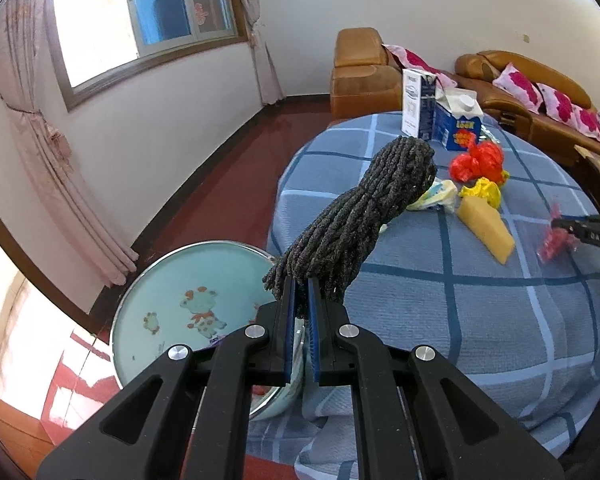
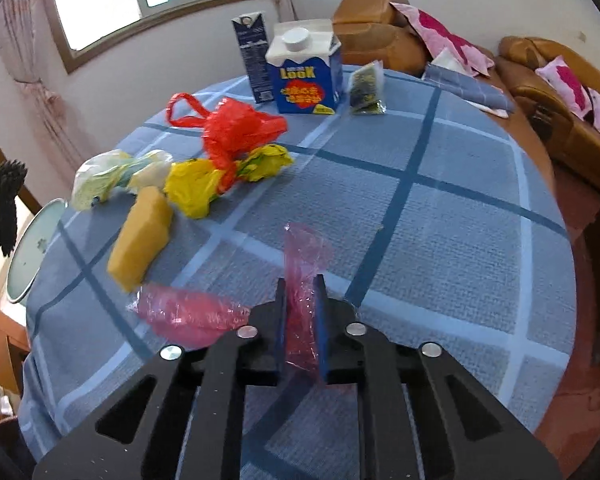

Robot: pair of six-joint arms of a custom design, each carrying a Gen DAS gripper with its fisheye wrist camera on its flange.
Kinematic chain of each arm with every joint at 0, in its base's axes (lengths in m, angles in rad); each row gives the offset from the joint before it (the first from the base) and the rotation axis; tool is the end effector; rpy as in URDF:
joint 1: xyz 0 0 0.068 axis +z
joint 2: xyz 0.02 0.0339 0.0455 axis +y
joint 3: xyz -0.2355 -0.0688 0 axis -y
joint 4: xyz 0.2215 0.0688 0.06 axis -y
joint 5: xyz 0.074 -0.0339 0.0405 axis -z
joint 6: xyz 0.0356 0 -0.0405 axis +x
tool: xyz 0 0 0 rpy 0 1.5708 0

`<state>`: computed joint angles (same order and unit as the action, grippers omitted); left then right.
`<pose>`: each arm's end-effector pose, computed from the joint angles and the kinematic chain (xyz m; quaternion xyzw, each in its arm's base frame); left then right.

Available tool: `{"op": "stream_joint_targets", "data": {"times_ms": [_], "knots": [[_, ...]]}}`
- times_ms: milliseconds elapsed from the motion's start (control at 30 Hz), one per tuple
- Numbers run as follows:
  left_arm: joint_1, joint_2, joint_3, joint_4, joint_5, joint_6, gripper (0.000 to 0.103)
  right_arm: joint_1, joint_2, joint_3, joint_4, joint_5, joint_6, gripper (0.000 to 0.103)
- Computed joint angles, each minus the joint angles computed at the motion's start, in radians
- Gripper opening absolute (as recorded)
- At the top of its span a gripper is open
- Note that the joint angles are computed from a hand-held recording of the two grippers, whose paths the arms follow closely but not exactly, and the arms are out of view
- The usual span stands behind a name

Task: Collect trash
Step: 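Carry the black mesh over the bucket with the left tool while the right tool carries the pink bag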

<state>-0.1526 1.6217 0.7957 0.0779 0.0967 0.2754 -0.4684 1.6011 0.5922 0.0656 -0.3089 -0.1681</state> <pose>0.3024 -0.0500 0.1521 0.2133 0.8905 -0.0197 0.4013 0.2362 -0.1074 0.1061 0.0936 0.9364 0.0436 0.3354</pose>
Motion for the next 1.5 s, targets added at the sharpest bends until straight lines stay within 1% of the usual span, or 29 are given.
{"op": "stream_joint_targets", "data": {"times_ms": [100, 233, 300, 400, 533, 667, 800, 1000, 1200, 1500], "knots": [[0.036, 0.000, 0.013, -0.028, 0.021, -0.009, 0.006, -0.007, -0.060, -0.043, 0.020, -0.021, 0.017, 0.009], [0.096, -0.045, 0.002, -0.038, 0.016, -0.005, 0.006, 0.001, -0.232, -0.085, -0.013, -0.045, 0.059, 0.009], [0.116, -0.063, -0.007, -0.036, 0.012, 0.003, 0.006, 0.039, -0.300, -0.081, -0.029, -0.047, 0.102, 0.009], [0.156, -0.066, -0.013, -0.023, -0.025, 0.014, 0.006, 0.148, -0.308, -0.043, -0.017, -0.008, 0.173, 0.009], [0.219, -0.073, -0.013, -0.025, -0.033, 0.019, 0.006, 0.353, -0.178, 0.063, 0.049, 0.090, 0.262, 0.009], [0.279, -0.105, -0.020, -0.014, -0.017, 0.009, 0.006, 0.536, -0.017, 0.212, 0.082, 0.181, 0.302, 0.009], [0.333, -0.091, 0.010, -0.020, -0.006, -0.010, 0.006, 0.634, 0.087, 0.309, 0.108, 0.223, 0.313, 0.009], [0.353, -0.095, 0.015, -0.015, 0.001, -0.017, 0.006, 0.710, 0.198, 0.428, 0.110, 0.244, 0.315, 0.009], [0.363, -0.069, 0.028, -0.008, -0.015, -0.019, 0.006, 0.770, 0.258, 0.479, 0.125, 0.273, 0.298, 0.009], [0.369, -0.046, 0.041, 0.003, -0.045, -0.016, 0.006, 0.810, 0.317, 0.520, 0.139, 0.286, 0.256, 0.009]]}}
